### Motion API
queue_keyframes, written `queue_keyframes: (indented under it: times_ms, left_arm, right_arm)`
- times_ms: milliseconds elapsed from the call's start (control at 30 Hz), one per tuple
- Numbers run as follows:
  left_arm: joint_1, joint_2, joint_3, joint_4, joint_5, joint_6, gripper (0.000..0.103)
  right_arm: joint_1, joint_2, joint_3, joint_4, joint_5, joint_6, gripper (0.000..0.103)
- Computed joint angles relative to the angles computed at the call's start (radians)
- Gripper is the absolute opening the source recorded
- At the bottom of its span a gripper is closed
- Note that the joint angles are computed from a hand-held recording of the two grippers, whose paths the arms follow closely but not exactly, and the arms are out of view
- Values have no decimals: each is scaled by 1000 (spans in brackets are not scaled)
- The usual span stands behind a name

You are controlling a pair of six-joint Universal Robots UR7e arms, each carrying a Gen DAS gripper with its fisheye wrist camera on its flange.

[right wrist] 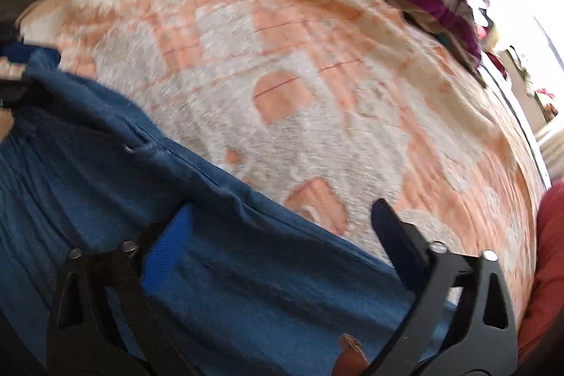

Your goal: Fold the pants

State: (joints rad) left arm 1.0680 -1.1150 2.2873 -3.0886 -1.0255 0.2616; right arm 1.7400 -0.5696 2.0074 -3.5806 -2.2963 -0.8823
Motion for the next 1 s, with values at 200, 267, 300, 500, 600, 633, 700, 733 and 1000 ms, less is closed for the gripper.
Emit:
queue_keyframes:
  times_ms: [200,267,300,500,600,633,700,733,1000]
  left_arm:
    - [4,5,-1,-1,7,2,35]
    - [0,5,4,-15,14,12,35]
    - [-3,4,8,-20,17,18,35]
    - [-39,-11,47,-83,38,67,36]
    - [-58,-26,73,-105,43,81,36]
    - [-66,-33,84,-114,48,87,36]
    - [-90,-50,110,-134,64,96,37]
    - [-100,-58,120,-136,70,98,37]
    - [-218,-201,274,-104,123,59,37]
  right_arm:
    - [-1,-23,61,-37,88,41,9]
    - [-1,-44,98,-83,114,78,7]
    - [-1,-52,114,-102,128,93,7]
    - [19,-109,228,-240,194,159,6]
    - [36,-130,282,-297,215,187,6]
    - [36,-130,282,-297,215,187,6]
    - [52,-148,340,-354,239,218,5]
    - [59,-151,361,-373,245,229,5]
    - [114,-141,536,-526,290,320,5]
